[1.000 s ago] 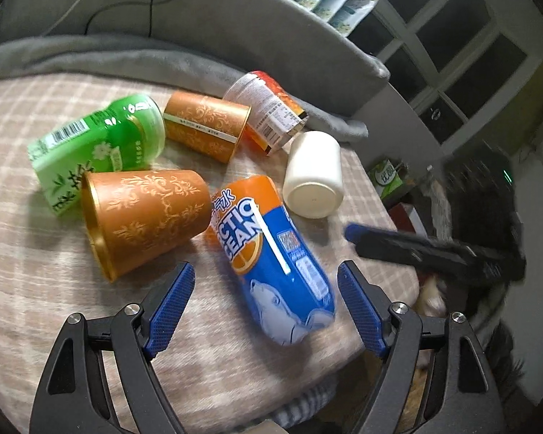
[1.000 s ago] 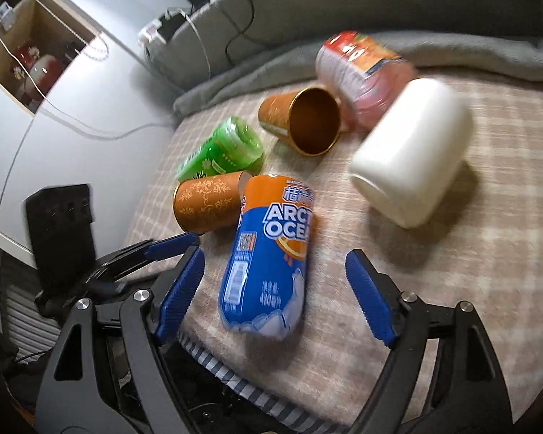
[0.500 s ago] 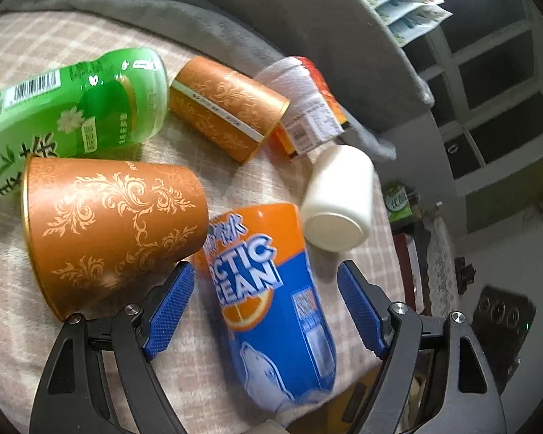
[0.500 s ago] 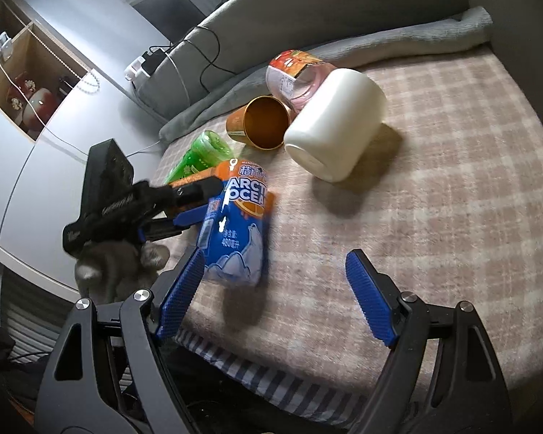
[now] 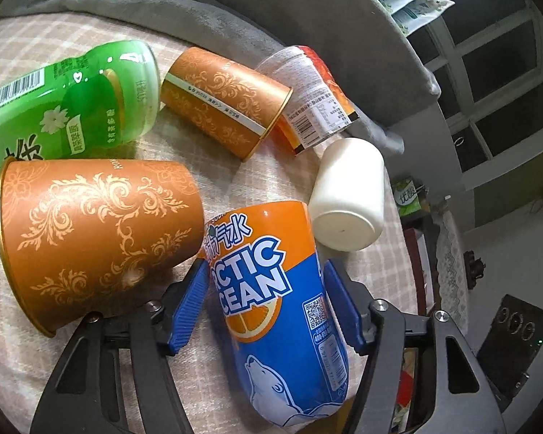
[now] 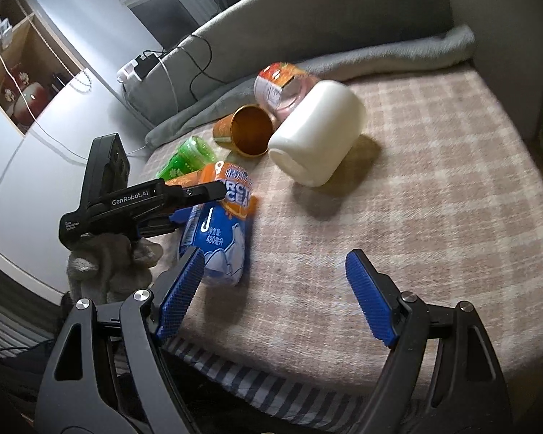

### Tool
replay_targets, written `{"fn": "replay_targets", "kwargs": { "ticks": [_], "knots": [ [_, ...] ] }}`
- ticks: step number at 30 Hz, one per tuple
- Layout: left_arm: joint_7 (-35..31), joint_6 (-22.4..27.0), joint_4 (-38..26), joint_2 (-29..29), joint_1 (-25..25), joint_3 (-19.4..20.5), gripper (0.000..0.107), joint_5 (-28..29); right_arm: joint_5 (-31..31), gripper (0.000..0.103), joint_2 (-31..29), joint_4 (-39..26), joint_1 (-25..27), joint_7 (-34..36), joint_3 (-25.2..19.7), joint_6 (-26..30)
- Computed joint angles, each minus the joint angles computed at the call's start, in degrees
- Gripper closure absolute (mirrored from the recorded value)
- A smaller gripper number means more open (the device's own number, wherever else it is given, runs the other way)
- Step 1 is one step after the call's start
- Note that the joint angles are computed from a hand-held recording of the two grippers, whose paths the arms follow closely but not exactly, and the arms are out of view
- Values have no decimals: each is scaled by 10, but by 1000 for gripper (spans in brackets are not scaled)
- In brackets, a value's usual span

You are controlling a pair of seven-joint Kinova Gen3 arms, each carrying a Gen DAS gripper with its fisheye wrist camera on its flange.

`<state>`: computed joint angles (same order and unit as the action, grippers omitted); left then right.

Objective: Flip cup upright

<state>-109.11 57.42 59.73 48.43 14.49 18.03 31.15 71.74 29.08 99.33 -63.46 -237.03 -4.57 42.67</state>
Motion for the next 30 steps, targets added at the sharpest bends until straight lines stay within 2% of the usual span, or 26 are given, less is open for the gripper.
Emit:
{"fn": "replay_targets", "kwargs": {
  "ticks": [2,6,9,10,13,18,30],
  "knots": [
    [-2,-5,2,-2,3,0,44,-2,-40,20,8,-26,-13,47,-1,47],
    [-16,-23,14,-10,5,2,45,-2,-133,20,34,-92,-79,140,58,140],
    [-32,-39,30,-19,4,6,45,-1,-189,20,56,-148,-104,210,82,210],
    [-38,-46,36,-23,3,7,45,-1,-196,20,63,-165,-104,225,78,233],
    [-60,-68,58,-37,0,12,45,2,-178,20,75,-188,-79,224,27,286],
    [-99,-118,99,-66,-2,20,46,6,-185,20,91,-219,-89,250,32,320],
    [-162,-225,171,-113,-1,40,46,8,-186,20,97,-232,-97,259,40,338]
  ]
}}
